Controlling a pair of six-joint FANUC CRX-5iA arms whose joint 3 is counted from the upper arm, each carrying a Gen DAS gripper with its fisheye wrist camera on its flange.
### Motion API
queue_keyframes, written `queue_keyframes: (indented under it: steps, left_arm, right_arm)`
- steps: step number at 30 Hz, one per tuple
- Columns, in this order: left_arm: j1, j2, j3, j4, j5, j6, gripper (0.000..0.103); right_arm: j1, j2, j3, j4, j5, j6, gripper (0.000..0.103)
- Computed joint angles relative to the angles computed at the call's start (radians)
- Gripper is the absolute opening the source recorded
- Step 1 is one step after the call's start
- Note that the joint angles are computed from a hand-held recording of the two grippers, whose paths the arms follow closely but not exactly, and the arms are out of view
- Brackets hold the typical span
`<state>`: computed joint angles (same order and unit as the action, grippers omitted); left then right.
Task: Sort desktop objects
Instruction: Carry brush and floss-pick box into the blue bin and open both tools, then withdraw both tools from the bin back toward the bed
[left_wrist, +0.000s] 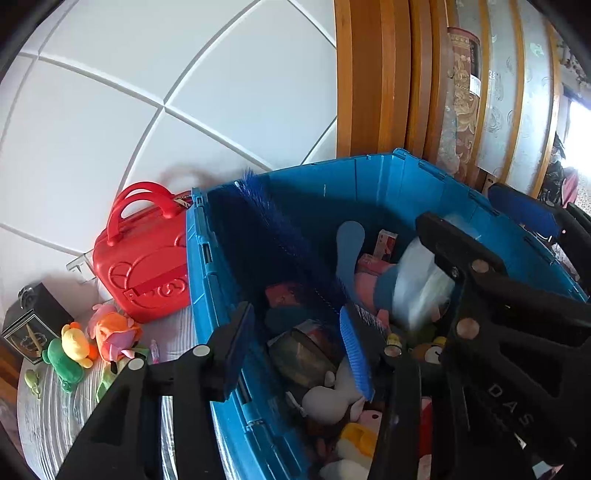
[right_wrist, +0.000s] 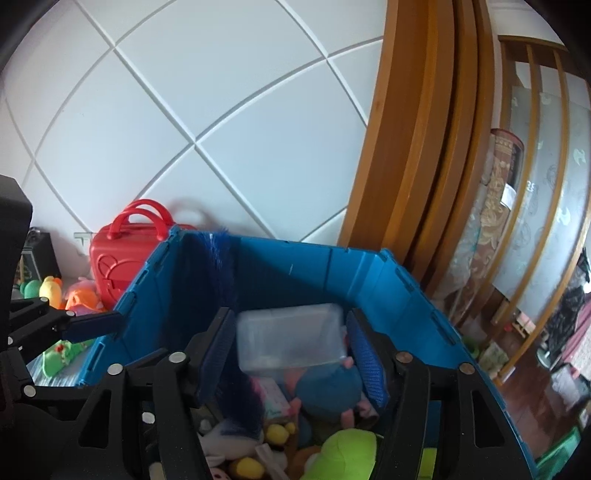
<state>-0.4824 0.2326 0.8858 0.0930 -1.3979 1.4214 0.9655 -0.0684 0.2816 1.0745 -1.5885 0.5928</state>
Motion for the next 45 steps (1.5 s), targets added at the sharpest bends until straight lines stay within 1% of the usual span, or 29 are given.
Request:
queue_keyframes:
  steps: [2,5,12,16,23,28,30,32,35,39,42,45]
  left_arm:
    - [0.003,-0.012,-0.018,0.007,0.011,-0.004,0.048]
    - [0.006,-0.033,-0.039,0.011,0.023,-0.007,0.05]
    - [0.023,-0.118,-0.139,0.038,0.086,-0.019,0.061]
    - [0.045,-0.189,-0.218,0.07,0.141,-0.037,0.066]
    - [0.113,-0.337,-0.375,0.135,0.246,-0.086,0.078]
    - [0.18,-0.438,-0.484,0.176,0.289,-0.122,0.079]
    - [0.229,-0.481,-0.539,0.227,0.306,-0.161,0.079]
    - [0.291,-0.52,-0.599,0.302,0.315,-0.227,0.079]
    - [0.398,-0.562,-0.67,0.425,0.277,-0.351,0.079]
    - [0.541,-0.616,-0.75,0.523,0.226,-0.478,0.079]
    - [0.662,-0.655,-0.82,0.603,0.204,-0.545,0.079]
    - [0.794,-0.682,-0.881,0.664,0.164,-0.599,0.079]
  right_arm:
    - [0.006,-0.005,0.002,-0.003,0.004,-0.005,0.091]
    - [0.021,-0.003,0.01,0.015,-0.012,-0.01,0.102]
    - [0.093,0.006,0.064,0.054,-0.108,-0.017,0.103]
    - [0.162,0.006,0.086,0.096,-0.188,-0.04,0.103]
    - [0.302,0.021,0.131,0.169,-0.315,-0.082,0.103]
    - [0.375,0.069,0.159,0.224,-0.392,-0.104,0.103]
    - [0.399,0.099,0.178,0.244,-0.416,-0.108,0.103]
    - [0.42,0.128,0.199,0.255,-0.425,-0.114,0.103]
    - [0.441,0.17,0.225,0.276,-0.425,-0.131,0.103]
    - [0.462,0.227,0.277,0.271,-0.401,-0.159,0.103]
    - [0.469,0.276,0.327,0.256,-0.37,-0.173,0.103]
    - [0.472,0.328,0.386,0.222,-0.339,-0.175,0.103]
